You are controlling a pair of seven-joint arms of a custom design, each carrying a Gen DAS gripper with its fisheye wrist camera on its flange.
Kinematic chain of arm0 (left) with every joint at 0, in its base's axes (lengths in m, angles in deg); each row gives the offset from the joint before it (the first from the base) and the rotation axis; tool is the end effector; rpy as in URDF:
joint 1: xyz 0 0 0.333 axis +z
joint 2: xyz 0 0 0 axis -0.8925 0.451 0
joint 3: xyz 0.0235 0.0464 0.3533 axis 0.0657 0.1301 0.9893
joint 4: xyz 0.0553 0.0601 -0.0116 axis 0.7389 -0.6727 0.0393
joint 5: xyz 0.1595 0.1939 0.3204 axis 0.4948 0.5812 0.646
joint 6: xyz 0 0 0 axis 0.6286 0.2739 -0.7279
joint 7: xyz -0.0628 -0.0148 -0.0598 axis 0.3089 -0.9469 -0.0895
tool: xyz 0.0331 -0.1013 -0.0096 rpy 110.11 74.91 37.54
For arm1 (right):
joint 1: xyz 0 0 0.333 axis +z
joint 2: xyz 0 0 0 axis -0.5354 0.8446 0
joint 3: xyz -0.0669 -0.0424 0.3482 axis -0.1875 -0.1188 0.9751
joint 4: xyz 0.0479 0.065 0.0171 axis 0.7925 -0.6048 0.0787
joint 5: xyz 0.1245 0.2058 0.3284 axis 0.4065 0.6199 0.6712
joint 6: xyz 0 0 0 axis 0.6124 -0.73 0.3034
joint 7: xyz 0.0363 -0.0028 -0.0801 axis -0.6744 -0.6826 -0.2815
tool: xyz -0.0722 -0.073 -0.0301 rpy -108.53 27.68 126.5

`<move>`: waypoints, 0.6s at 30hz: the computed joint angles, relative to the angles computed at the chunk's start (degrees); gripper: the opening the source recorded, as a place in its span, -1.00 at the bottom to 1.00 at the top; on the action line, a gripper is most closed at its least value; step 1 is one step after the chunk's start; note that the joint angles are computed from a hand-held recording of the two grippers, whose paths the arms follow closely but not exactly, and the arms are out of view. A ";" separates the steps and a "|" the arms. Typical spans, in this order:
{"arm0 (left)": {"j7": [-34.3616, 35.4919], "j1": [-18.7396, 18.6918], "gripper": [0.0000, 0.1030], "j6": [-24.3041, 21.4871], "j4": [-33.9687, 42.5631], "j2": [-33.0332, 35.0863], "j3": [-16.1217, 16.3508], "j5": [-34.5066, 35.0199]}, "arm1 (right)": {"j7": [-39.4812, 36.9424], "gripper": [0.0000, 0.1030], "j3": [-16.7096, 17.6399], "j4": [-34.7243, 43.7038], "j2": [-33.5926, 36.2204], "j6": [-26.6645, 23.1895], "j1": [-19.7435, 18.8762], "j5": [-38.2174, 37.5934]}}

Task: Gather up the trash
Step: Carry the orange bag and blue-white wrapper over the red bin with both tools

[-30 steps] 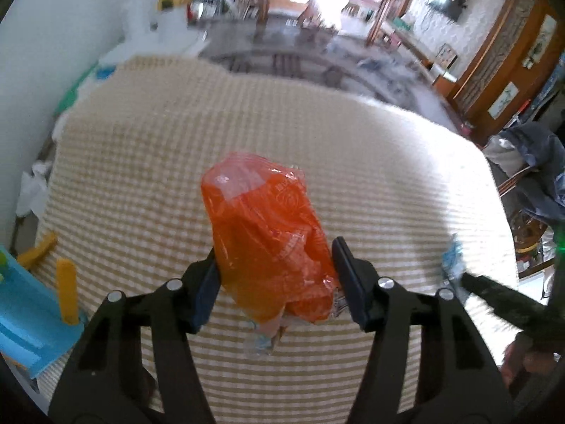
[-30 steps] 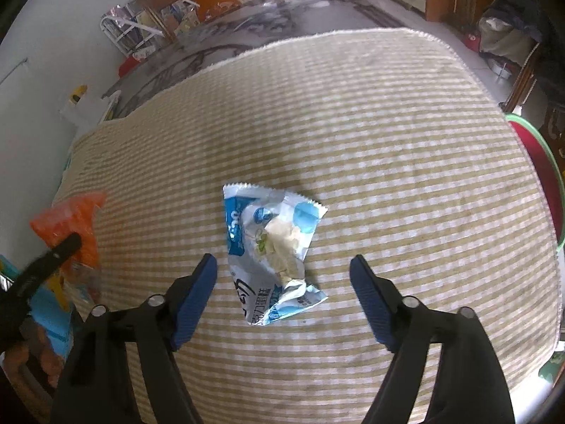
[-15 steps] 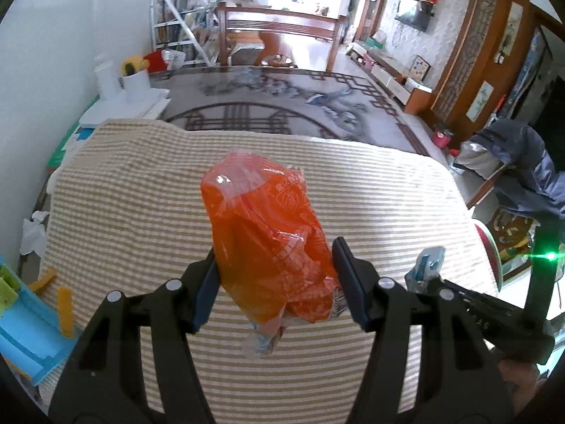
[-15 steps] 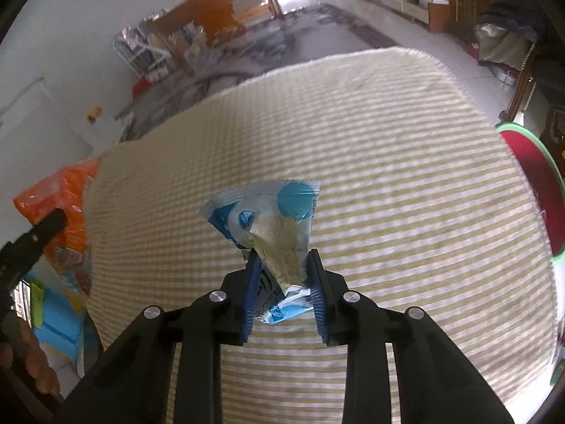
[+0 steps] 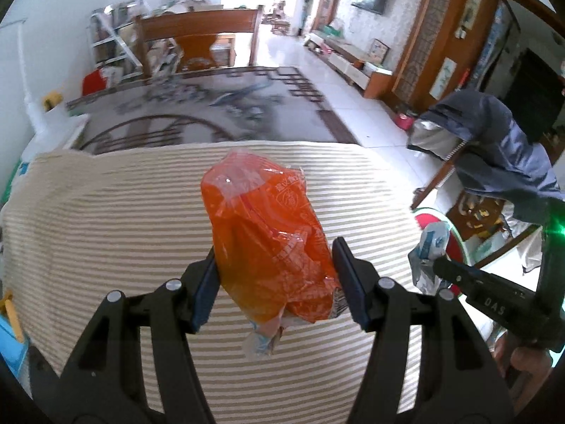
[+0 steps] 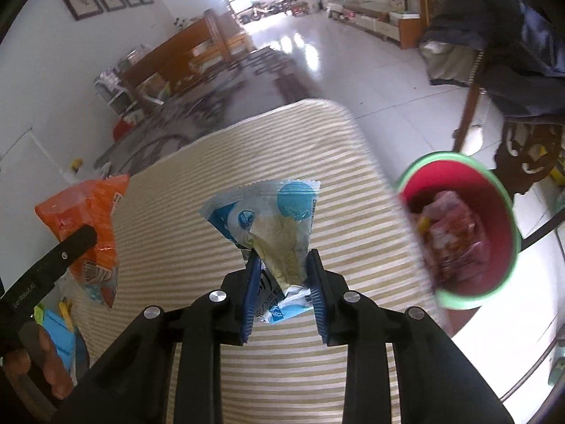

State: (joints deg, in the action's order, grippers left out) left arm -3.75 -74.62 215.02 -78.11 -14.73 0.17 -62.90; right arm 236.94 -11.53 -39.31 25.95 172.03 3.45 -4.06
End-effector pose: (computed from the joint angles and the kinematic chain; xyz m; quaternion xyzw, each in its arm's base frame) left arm 0.5091 -0.2726 0.5827 -0.6421 0.6873 -0.2900 0.1766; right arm 0.4943 0.4850 0.5462 -0.6185 0.7233 -0.0777 0.2971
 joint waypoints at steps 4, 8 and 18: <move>-1.20 -1.85 0.13 -1.11 4.85 4.10 -1.23 2.16 | -0.25 -0.48 -0.59 -4.68 -3.23 1.68 -2.05 1.10; -1.20 -4.76 0.13 -2.48 9.11 7.72 -0.85 3.39 | -0.36 -0.48 -0.78 -9.42 -6.57 3.43 -4.35 2.44; 1.55 -11.78 0.13 -6.16 20.07 16.67 0.90 2.33 | -0.15 -0.48 -1.22 -18.34 -13.18 5.97 -9.37 4.25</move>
